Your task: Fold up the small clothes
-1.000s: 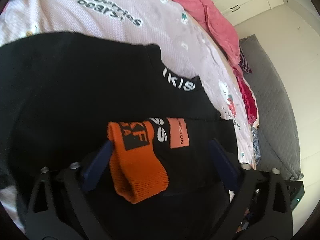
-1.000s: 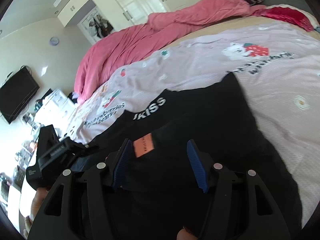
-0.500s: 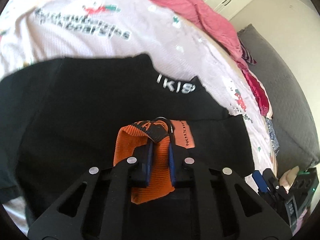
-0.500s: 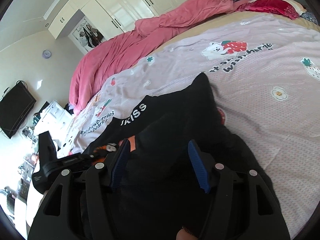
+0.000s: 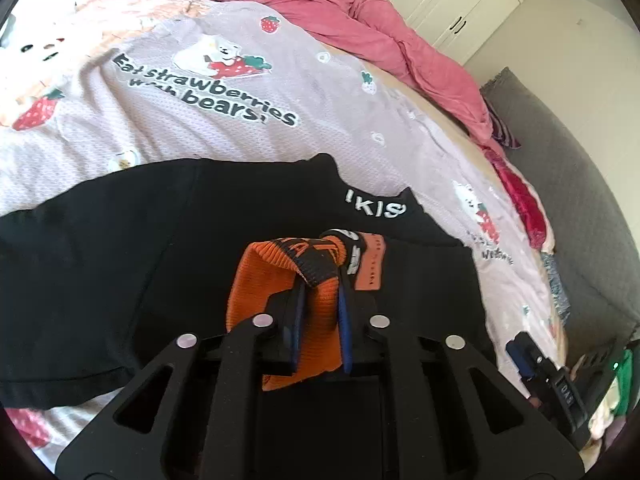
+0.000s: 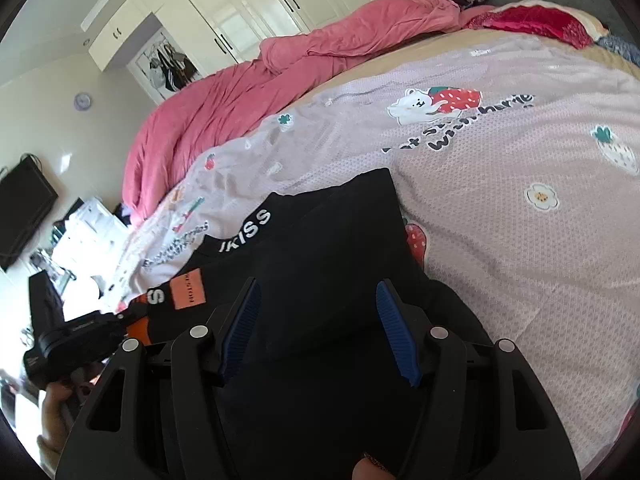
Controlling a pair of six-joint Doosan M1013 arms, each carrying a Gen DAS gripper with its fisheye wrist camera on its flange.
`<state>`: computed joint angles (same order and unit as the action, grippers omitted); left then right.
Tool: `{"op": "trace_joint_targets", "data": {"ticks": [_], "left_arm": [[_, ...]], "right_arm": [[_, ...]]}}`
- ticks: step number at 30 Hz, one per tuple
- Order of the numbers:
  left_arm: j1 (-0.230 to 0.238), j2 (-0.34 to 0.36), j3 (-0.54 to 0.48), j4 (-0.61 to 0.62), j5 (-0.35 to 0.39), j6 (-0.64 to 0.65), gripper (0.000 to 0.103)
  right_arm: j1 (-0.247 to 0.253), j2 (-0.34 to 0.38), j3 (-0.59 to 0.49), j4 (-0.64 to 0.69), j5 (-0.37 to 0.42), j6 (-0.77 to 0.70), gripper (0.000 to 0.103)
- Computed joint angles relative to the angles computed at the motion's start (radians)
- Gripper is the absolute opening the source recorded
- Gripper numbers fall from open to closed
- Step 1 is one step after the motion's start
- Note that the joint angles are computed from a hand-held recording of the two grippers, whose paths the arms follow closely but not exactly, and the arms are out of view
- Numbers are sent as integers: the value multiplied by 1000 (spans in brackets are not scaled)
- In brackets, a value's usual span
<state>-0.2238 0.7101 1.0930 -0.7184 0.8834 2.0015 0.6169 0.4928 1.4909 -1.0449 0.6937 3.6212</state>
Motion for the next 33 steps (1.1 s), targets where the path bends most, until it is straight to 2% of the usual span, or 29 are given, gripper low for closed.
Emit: {"op": "trace_joint_targets", "data": {"ticks": [4, 7, 9, 11, 13, 15, 17, 19, 23, 26, 31, 33], "left_arm": [[4, -16, 22, 57, -67, -47, 14], [7, -26, 34, 67, -111, -34, 30], [-3, -31, 39, 101, -123, -2, 34], [-9, -26, 32, 99, -97, 28, 41], [-17, -6, 9, 128, -42, 11, 42], [-27, 11, -11, 189, -2, -32, 44], [-37, 28, -24, 267, 22, -101, 54], [-40, 40, -34, 289, 37, -122, 55], [-42, 31, -20, 280, 21, -94, 63], [-40, 12, 17, 268, -5, -75, 64], [-39, -30, 96, 244, -74, -24, 74], [-30, -39, 117, 207, -85, -6, 74]], "right_arm": [[-3, 15, -26, 26, 16, -72, 62], [-8, 35, -64, 82, 32, -182, 66], [-14, 48, -85, 120, 18, -247, 66], [-23, 60, -102, 174, 3, -304, 66], [-29, 69, -116, 230, -8, -364, 67], [-34, 82, -138, 300, 19, -425, 71], [-42, 96, -159, 388, 56, -499, 73], [-50, 105, -166, 461, 73, -547, 73], [-43, 99, -161, 442, 75, -515, 74], [-41, 79, -135, 431, 36, -465, 82], [-20, 56, -111, 376, 54, -414, 88], [-11, 53, -111, 360, 67, -403, 94]]}}
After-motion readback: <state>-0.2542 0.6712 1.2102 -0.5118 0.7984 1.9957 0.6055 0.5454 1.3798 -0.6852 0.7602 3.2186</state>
